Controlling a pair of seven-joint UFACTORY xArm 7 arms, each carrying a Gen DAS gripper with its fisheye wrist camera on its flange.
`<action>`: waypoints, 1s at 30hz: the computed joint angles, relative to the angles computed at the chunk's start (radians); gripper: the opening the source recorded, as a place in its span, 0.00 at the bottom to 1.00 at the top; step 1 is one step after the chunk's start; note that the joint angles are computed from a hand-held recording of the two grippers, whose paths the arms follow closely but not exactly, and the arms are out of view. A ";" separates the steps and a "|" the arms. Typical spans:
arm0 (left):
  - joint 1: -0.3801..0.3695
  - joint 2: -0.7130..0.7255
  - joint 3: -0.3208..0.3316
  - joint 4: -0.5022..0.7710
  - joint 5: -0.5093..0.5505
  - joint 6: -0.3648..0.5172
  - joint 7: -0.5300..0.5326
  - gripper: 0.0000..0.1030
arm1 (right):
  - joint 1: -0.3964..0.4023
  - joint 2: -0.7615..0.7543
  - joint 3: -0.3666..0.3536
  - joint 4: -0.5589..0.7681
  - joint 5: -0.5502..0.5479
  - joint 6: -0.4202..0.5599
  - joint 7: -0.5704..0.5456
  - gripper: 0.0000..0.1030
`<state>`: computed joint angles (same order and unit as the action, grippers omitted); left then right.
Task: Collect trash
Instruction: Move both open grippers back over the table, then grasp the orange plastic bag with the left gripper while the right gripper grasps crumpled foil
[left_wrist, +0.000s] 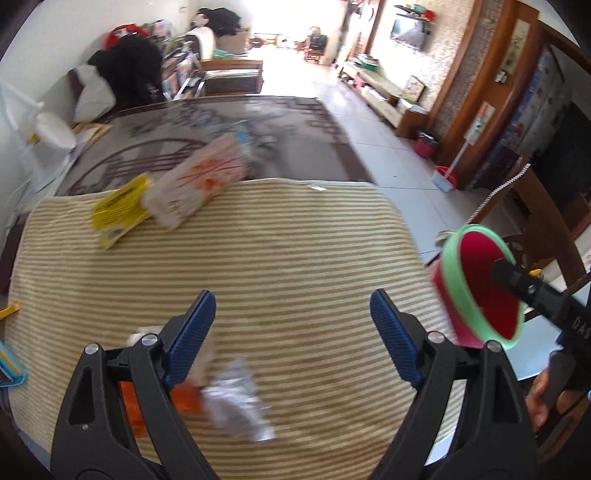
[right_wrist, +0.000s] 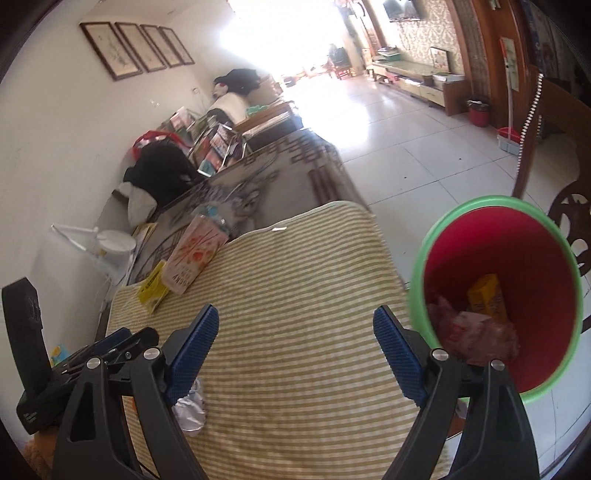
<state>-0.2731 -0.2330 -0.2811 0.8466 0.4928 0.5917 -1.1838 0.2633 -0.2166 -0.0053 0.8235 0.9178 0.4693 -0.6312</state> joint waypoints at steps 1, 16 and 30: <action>-0.002 -0.040 0.017 -0.041 -0.017 -0.004 0.022 0.81 | 0.005 0.000 0.012 -0.002 -0.008 -0.007 0.015 0.80; -0.089 -0.287 0.238 -0.465 -0.428 -0.062 0.746 0.81 | 0.131 -0.014 0.163 -0.112 -0.335 -0.179 0.563 0.81; 0.004 -0.350 0.260 -0.540 -0.661 -0.141 0.966 0.52 | 0.177 0.064 0.233 -0.113 -0.706 -0.102 0.947 0.81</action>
<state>-0.2689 -0.5829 -0.0211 0.3070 -0.1684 0.4507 -0.2177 0.4398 -0.1527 0.2282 0.7108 0.2122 0.3677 0.3161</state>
